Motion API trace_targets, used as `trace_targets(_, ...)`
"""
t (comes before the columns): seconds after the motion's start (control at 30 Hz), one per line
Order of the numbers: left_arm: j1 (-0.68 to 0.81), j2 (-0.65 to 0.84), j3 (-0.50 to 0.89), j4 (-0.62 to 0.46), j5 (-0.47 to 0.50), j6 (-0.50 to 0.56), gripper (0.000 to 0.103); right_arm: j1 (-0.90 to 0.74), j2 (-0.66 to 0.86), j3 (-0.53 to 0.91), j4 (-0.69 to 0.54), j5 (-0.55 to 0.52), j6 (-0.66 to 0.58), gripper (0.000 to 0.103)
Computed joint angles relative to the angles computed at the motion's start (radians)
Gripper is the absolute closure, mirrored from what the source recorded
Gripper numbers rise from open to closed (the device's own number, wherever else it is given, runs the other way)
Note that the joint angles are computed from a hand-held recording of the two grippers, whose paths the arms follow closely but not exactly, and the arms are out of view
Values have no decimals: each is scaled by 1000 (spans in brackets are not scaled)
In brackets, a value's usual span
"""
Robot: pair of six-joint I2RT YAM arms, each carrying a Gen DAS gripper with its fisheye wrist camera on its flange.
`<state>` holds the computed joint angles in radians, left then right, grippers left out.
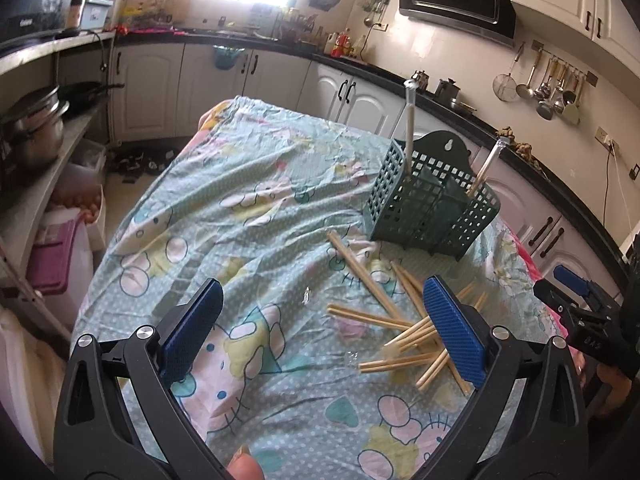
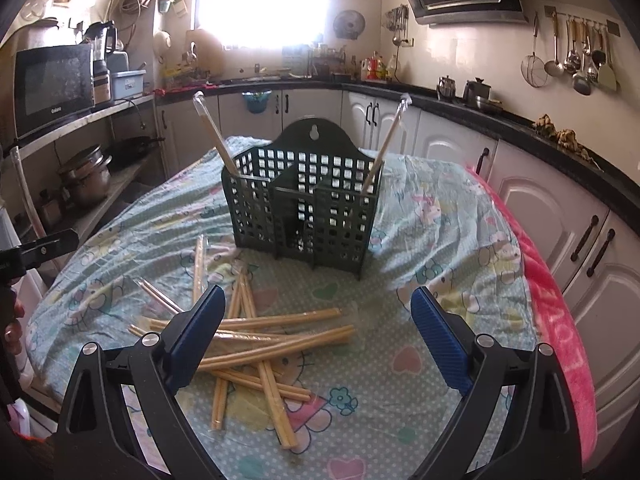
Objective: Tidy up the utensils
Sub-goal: 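Move both open grippers back toward the chopstick pile, then close the left gripper on a chopstick while the right gripper closes on another chopstick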
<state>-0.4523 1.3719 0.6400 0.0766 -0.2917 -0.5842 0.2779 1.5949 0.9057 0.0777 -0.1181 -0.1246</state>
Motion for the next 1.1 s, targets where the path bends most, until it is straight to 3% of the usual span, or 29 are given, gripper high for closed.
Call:
trace_targets(0.37,10,124,4,87,91,-19,11,-35,135,73,-36,7,14,13)
trace_targets(0.63,19,222,29,146,160,-34,11,-52,268,182,-104,-14,31,28)
trace_targets(0.9,78,329,88,179,280,-89,34,-78,403,349,-239,-96,110,42)
trace_targets(1.1,113,388,118,197,340,-144,51,-96,462,430,-304,-156,147,64)
